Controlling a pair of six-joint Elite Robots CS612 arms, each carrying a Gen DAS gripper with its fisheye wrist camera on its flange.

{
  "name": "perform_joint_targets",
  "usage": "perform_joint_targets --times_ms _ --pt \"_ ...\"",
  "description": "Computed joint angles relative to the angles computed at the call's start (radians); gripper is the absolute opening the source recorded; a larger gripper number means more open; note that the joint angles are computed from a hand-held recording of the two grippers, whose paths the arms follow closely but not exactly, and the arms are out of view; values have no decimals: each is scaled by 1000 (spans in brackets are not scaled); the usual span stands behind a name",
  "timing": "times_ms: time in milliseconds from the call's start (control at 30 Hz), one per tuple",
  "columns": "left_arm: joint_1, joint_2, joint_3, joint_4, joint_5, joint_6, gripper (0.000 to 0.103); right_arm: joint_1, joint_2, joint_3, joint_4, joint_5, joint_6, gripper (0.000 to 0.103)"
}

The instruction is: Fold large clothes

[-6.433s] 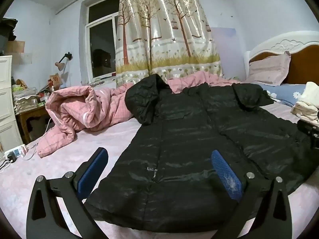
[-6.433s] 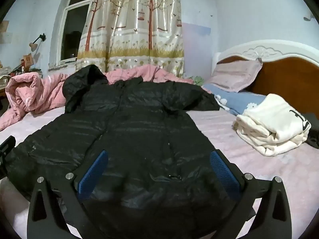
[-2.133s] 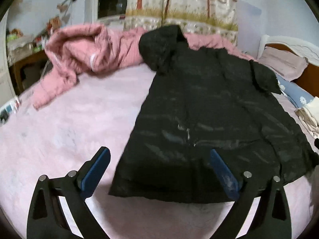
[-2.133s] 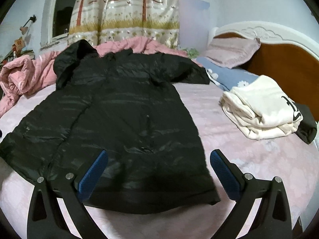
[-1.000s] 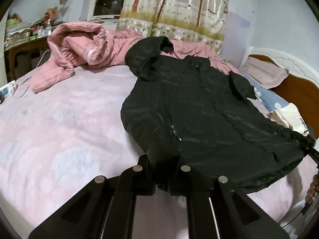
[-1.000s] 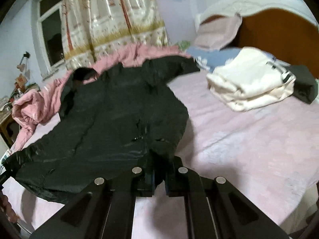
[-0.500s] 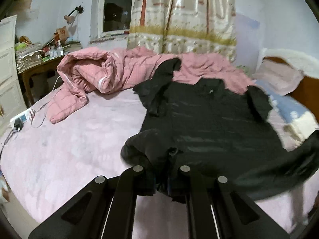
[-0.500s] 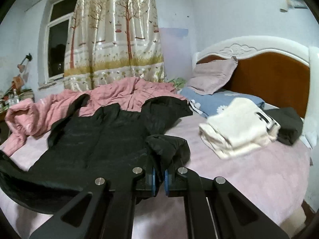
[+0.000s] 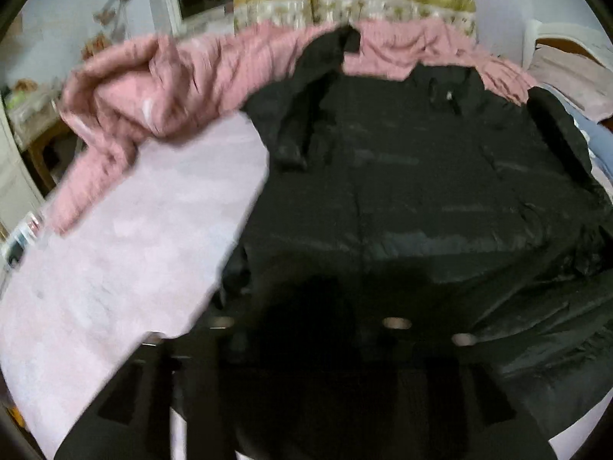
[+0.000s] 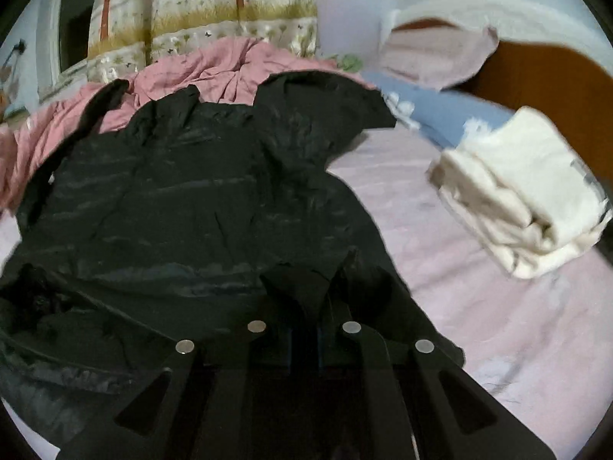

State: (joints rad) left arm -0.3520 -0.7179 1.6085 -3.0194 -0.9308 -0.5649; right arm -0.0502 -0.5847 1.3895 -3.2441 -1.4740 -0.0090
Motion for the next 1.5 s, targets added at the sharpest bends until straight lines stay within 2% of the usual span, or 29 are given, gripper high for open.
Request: perform_joint_targets --times_ms 33,67,100,167,200,267,300,333,367,400,467,533,600,633,667,733,800,833,900,967,1067,1167,1233,1300,1433,1500 --pt "-5 -3 14 -33 31 14 88 -5 -1 5 -21 5 12 36" --pt "-8 -6 34 -108 50 39 93 -10 -4 14 -64 -6 30 63" --pt "-11 -9 55 -190 61 65 93 -14 -5 26 -114 -21 48 83" --pt "-25 -13 86 -310 116 112 98 -28 -10 51 -233 -15 90 85" --pt "-38 -7 97 -385 165 166 99 -35 -18 65 -266 3 98 85" --pt "-55 4 110 -521 196 289 99 -48 -35 90 -292 52 96 86" --pt "-61 4 120 -574 180 333 100 -55 -45 105 -295 101 82 86" --pt "-61 -1 130 -616 133 366 101 -60 -55 119 -290 144 64 86" --pt "-62 -6 139 -641 81 386 103 -67 -66 131 -259 226 17 86" --pt "-62 -9 139 -634 46 394 103 -71 -76 137 -201 309 -50 86" --pt "-58 -10 118 -536 8 387 103 -60 -83 130 -78 375 -171 86" --pt "-49 4 83 -439 -16 363 103 -33 -77 125 -41 312 -249 86" --pt "-39 33 44 -377 -13 364 103 7 -51 99 -26 168 -314 86" --pt "-35 38 27 -302 -8 333 103 18 -40 82 -4 120 -324 86" --pt "-24 35 16 -213 -29 267 101 25 -30 59 49 82 -313 86" --pt "-13 24 13 -127 -27 171 101 18 -20 35 119 78 -252 86" --pt "-7 12 22 -17 5 31 101 3 -14 27 111 83 -171 86" --pt "-3 8 28 8 -10 -12 101 -4 -12 29 107 84 -143 86" --pt "6 1 38 8 -52 -39 101 -19 -3 11 142 111 -74 86" --pt "2 0 37 23 -30 -50 101 -28 5 -5 166 136 -36 86" --pt "-3 2 40 14 -5 -36 101 -17 9 -11 153 93 -53 86" --pt "-7 -7 79 -110 2 10 99 -14 -6 24 116 61 -52 86" --pt "-24 -16 116 -222 37 53 99 -15 -26 69 68 44 -63 87" --pt "-37 -25 138 -287 64 92 99 -12 -37 95 23 27 -87 87" --pt "-53 -36 167 -349 74 147 99 0 -59 143 -47 -41 -197 87" --pt "-58 -45 187 -338 66 114 99 -5 -70 169 -67 -23 -200 87"
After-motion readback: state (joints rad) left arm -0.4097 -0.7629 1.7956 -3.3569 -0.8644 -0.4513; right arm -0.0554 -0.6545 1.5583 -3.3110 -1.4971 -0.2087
